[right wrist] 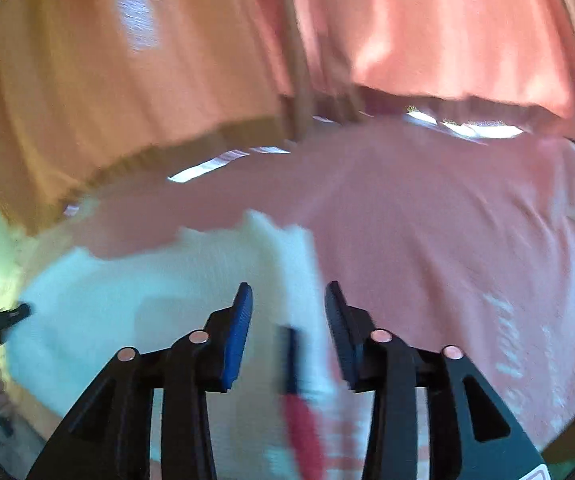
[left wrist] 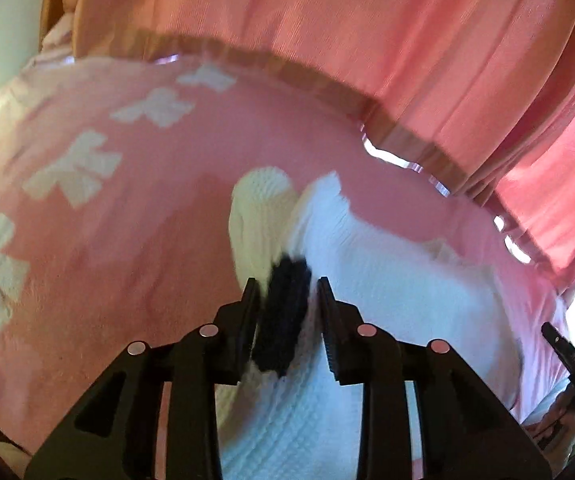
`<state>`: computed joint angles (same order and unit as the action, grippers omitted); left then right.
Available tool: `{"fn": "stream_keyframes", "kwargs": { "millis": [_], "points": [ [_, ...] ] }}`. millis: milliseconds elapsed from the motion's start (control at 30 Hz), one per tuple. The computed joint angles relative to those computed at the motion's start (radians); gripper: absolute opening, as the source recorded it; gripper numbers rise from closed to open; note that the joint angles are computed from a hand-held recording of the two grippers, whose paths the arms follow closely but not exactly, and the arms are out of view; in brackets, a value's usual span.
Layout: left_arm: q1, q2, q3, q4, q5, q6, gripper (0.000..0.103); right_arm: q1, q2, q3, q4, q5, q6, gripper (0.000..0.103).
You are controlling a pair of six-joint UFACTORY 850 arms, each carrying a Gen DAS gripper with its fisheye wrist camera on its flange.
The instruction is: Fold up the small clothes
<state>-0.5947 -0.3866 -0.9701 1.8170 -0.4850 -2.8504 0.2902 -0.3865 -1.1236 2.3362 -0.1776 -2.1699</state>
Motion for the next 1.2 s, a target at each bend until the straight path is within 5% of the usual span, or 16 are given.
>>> {"fn": "stream_keyframes", "kwargs": {
  "millis": [67,167,267,400,467,667,700,767,867,967,1033,1133,1200],
  "points": [
    [-0.008,0.010,-0.004,0.030,-0.042,-0.074,0.027,0.026,-0.017,-0.032,-0.207,-0.038,0.166,0.013],
    [-0.006,-0.011,-0.028,-0.009,-0.085,-0.077,0.027,0.081,-0.082,-0.105,-0.521,-0.102,0.411,0.012],
    [0.006,-0.056,-0.077,-0.004,-0.018,-0.029,0.027,0.147,-0.172,-0.205,-0.827,-0.132,0.671,0.012],
    [-0.020,-0.143,-0.175,-0.155,0.005,0.262,0.028,0.216,-0.291,-0.331,-1.067,-0.202,0.855,0.011],
    [-0.013,-0.200,-0.223,-0.295,0.008,0.424,0.029,0.232,-0.327,-0.371,-1.194,-0.130,0.961,0.003],
    [0.002,-0.179,-0.179,-0.318,-0.037,0.420,0.028,0.060,-0.307,-0.338,-1.235,-0.027,1.240,0.000],
    [0.008,-0.173,-0.166,-0.298,-0.028,0.385,0.028,0.043,-0.292,-0.310,-1.199,0.042,1.235,0.000],
    [0.010,-0.167,-0.157,-0.278,-0.019,0.353,0.028,0.015,-0.246,-0.262,-1.020,0.055,1.106,0.005],
    [-0.006,-0.187,-0.182,-0.339,-0.064,0.423,0.028,0.028,-0.207,-0.222,-0.955,-0.072,0.943,0.005],
    [-0.012,-0.194,-0.194,-0.370,-0.080,0.456,0.029,0.066,-0.239,-0.208,-1.175,0.040,1.059,0.000],
    [-0.011,-0.190,-0.190,-0.368,-0.075,0.452,0.029,0.028,-0.216,-0.200,-1.179,0.015,1.175,0.000],
    [-0.012,-0.193,-0.193,-0.379,-0.082,0.464,0.029,0.016,-0.171,-0.161,-1.089,0.090,1.129,0.007],
    [-0.018,-0.201,-0.203,-0.396,-0.099,0.483,0.028,0.014,-0.192,-0.159,-1.207,0.112,1.216,0.000]
  ]
}}
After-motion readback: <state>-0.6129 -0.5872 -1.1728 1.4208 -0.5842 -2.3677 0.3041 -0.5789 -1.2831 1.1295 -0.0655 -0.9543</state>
